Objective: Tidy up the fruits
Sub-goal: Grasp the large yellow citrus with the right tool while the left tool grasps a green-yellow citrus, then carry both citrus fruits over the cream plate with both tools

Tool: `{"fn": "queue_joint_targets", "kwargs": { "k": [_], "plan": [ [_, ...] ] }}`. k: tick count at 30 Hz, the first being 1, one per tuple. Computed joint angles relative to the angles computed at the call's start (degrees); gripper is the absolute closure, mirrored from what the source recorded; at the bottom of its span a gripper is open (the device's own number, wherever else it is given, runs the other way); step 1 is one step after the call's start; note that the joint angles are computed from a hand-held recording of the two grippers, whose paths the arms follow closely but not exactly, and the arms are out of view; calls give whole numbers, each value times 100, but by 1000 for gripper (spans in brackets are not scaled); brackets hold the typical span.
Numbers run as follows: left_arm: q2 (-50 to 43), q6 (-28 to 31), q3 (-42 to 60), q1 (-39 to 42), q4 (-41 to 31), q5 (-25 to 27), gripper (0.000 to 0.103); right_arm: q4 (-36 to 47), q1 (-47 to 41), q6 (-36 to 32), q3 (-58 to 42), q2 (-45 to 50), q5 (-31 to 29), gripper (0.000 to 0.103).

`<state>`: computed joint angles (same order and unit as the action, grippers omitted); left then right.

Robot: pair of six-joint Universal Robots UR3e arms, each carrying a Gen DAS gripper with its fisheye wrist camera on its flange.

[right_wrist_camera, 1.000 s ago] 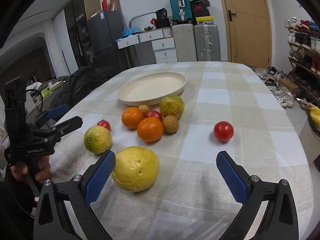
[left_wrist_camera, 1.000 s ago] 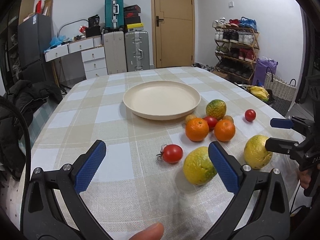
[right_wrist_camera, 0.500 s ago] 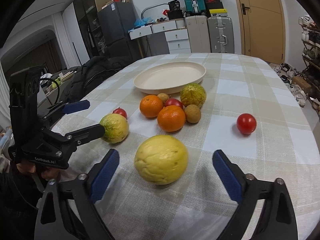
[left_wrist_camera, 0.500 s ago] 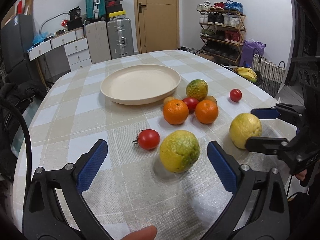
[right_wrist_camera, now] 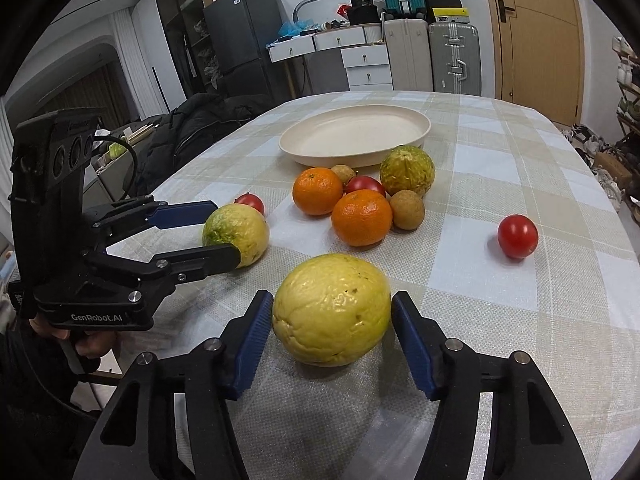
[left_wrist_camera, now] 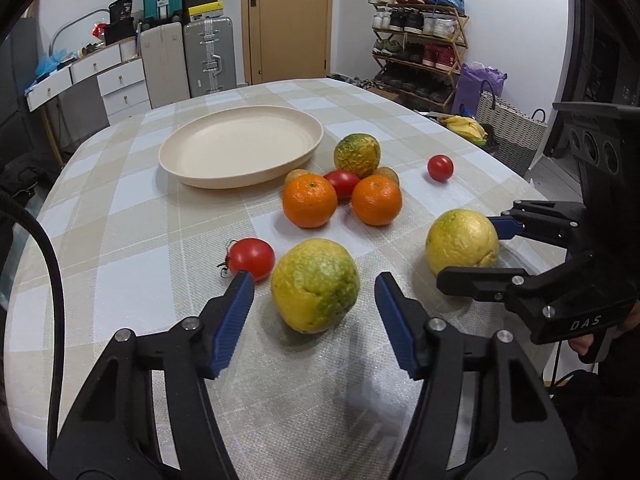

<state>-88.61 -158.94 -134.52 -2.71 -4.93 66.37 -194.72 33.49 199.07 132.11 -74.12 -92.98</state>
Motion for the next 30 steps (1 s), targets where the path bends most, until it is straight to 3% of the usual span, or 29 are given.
{"fn": "queue_joint_targets", "kwargs": {
  "k": [6,17,30],
  "plan": [
    [-53,-5,71,-101,-122,24,56,-28,-53,4,61,-31,32,39],
    [-169,-83,195,-22,-303,-157,58,-13,-1,-6,70,-41,-129,46],
    [197,-429,2,189,178,-133,58,-415,-20,108,208,-209,-271,46]
  ]
}}
